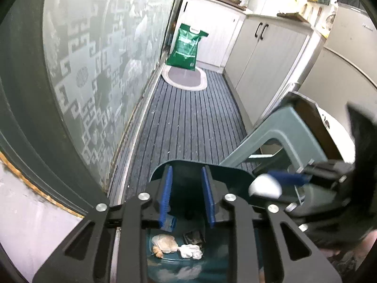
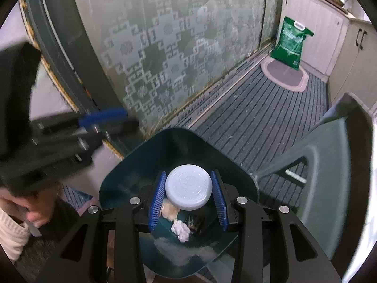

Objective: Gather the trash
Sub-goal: 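Lower the second white lid into the teal bin and open the right tool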

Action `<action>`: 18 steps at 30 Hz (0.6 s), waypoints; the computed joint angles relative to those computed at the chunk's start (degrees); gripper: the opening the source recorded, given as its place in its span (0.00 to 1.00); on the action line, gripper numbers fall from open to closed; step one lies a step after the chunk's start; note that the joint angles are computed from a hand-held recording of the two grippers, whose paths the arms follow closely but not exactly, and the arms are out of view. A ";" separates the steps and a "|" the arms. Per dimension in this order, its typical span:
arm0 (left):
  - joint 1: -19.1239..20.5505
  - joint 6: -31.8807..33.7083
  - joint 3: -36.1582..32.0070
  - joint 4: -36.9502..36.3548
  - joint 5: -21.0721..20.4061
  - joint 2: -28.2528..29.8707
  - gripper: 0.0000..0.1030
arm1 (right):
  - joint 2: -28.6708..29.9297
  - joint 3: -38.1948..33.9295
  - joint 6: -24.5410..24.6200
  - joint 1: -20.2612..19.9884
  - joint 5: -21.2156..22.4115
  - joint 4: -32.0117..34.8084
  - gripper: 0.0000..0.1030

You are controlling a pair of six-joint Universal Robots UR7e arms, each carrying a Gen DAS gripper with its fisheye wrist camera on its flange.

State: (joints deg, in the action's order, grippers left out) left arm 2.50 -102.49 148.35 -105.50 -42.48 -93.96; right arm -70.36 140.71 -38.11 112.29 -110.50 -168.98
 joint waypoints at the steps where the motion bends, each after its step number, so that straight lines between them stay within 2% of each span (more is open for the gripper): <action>1: -0.30 -0.36 -0.22 0.66 0.31 -0.19 0.25 | 0.35 0.12 -0.01 -0.07 -0.17 -0.06 0.38; 8: -1.99 -1.71 -2.21 4.53 3.02 -0.17 0.21 | 3.05 1.98 -0.97 -1.74 -1.78 -1.43 0.38; 18: -4.89 -2.84 -4.15 5.42 6.55 0.86 0.21 | 7.27 3.88 -4.88 -3.39 -6.39 -5.65 0.39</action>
State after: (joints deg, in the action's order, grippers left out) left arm -2.39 -105.33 144.20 -100.09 -35.93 -93.11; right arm -63.09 144.59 -42.99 108.89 -116.88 -174.63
